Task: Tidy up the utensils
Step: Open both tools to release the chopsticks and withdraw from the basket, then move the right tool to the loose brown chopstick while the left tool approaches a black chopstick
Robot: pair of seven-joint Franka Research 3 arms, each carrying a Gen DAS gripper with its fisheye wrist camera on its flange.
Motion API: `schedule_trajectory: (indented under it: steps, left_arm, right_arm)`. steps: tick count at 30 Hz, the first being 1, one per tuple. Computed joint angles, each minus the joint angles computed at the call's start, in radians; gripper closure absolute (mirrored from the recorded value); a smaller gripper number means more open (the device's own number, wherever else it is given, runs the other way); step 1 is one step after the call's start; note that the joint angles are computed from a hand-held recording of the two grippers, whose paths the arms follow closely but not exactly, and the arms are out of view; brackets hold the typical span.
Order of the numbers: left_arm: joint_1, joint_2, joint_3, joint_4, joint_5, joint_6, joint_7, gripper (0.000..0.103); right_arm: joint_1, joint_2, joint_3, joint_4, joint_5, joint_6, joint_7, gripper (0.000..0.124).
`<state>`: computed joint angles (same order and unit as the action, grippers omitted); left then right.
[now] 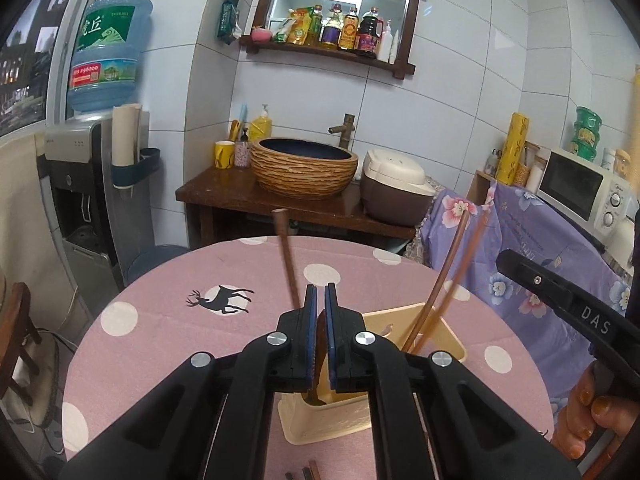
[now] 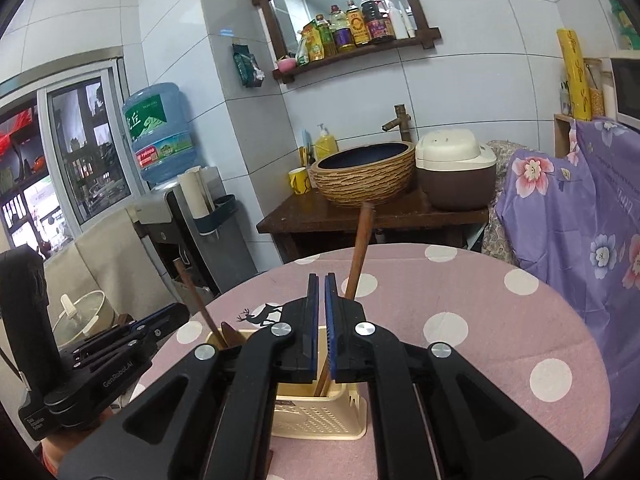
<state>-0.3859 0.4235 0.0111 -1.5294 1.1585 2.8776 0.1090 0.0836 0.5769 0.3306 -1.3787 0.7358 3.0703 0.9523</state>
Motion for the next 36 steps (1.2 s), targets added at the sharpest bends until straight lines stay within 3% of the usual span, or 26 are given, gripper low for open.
schedule_trajectory:
  steps: [4,6,8,9,11,14,21,26,32,34,36]
  left_arm:
    - [-0.013,-0.042,0.014,-0.054,0.068,0.031,-0.068,0.091]
    - [-0.02,-0.074,0.018,-0.097,0.143,0.043,-0.154,0.061]
    - [-0.021,-0.101,0.013,-0.136,0.225,0.05,-0.257,0.044]
    - [-0.013,-0.11,0.002,-0.153,0.238,0.052,-0.274,0.043]
    - [0.009,-0.12,-0.034,-0.185,0.218,0.049,-0.246,0.043]
    - [0.031,-0.133,-0.068,-0.231,0.194,0.042,-0.222,0.038]
    - [0.052,-0.168,-0.089,-0.34,0.23,0.038,-0.29,0.023]
    - [0.066,-0.199,-0.114,-0.417,0.242,-0.007,-0.32,0.022]
    - [0.077,-0.224,-0.148,-0.474,0.214,-0.074,-0.308,0.022]
    - [0.083,-0.227,-0.154,-0.49,0.188,-0.073,-0.295,0.023]
    - [0.085,-0.233,-0.155,-0.508,0.187,-0.066,-0.304,0.027]
  right_arm:
    - [-0.038,-0.04,0.054,-0.078,0.03,0.057,-0.065,0.119]
    - [-0.097,-0.056,0.138,-0.127,0.065,0.104,-0.141,0.114]
    - [-0.161,-0.066,0.228,-0.182,0.089,0.162,-0.21,0.074]
    - [-0.179,-0.071,0.251,-0.205,0.086,0.183,-0.217,0.071]
    - [-0.164,-0.099,0.22,-0.256,0.065,0.185,-0.182,0.071]
    - [-0.214,-0.123,0.261,-0.323,0.056,0.185,-0.158,0.071]
    - [-0.3,-0.175,0.338,-0.501,-0.019,0.281,-0.124,0.063]
    - [-0.276,-0.216,0.281,-0.583,-0.037,0.247,-0.037,0.061]
    - [-0.118,-0.259,0.098,-0.66,-0.085,0.23,0.069,0.061]
    - [-0.089,-0.268,0.065,-0.684,-0.105,0.227,0.1,0.061]
    - [-0.011,-0.281,-0.018,-0.707,-0.126,0.219,0.139,0.061]
